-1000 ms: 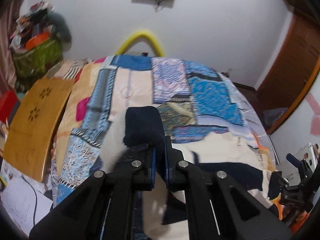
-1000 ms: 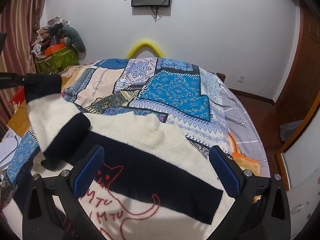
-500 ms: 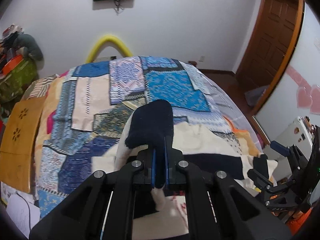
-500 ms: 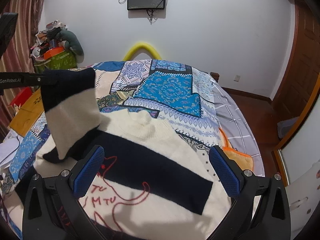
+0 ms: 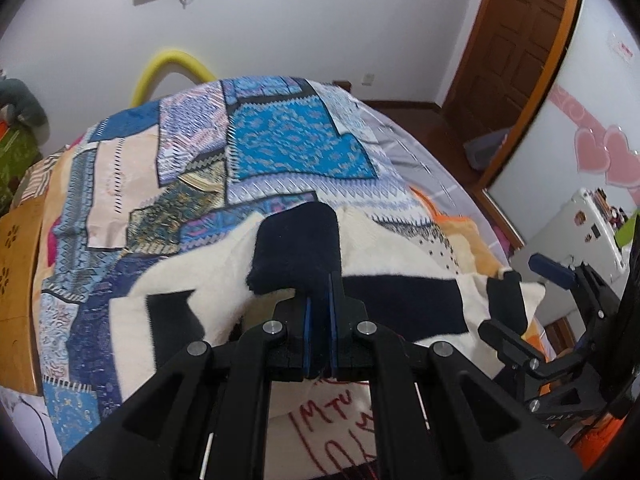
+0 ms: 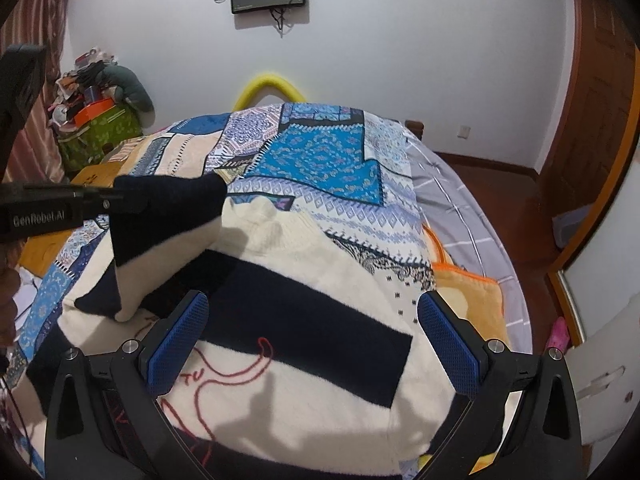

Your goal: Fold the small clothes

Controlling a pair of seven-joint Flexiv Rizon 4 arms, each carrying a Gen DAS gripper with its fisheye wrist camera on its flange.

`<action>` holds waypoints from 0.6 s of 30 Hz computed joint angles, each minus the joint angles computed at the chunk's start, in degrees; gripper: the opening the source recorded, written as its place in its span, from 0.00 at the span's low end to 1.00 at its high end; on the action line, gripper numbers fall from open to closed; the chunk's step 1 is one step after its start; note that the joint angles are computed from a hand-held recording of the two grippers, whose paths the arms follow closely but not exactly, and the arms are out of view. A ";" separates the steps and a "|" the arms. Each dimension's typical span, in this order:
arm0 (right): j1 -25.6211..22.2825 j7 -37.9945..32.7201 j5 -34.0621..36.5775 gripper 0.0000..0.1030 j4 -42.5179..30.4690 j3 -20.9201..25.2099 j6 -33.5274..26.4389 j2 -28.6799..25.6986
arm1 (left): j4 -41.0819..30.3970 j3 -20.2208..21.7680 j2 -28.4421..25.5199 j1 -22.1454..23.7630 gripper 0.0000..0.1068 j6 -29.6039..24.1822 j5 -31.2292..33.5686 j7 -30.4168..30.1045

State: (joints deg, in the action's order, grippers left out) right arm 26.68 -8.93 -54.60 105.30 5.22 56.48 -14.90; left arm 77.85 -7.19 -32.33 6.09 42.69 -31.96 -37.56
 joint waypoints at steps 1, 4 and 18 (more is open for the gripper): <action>-0.11 0.17 0.29 1.00 0.27 0.07 0.15 0.13 | 0.22 0.04 0.01 -0.14 0.06 -0.55 0.40 0.13; -0.37 0.21 1.10 1.00 0.86 0.27 0.41 0.42 | 0.92 0.25 0.04 -0.46 0.06 -1.65 1.22 0.32; 0.54 -3.27 2.67 1.00 -1.95 0.64 -0.67 -0.70 | 3.12 1.17 1.93 -0.06 0.36 0.27 1.93 1.44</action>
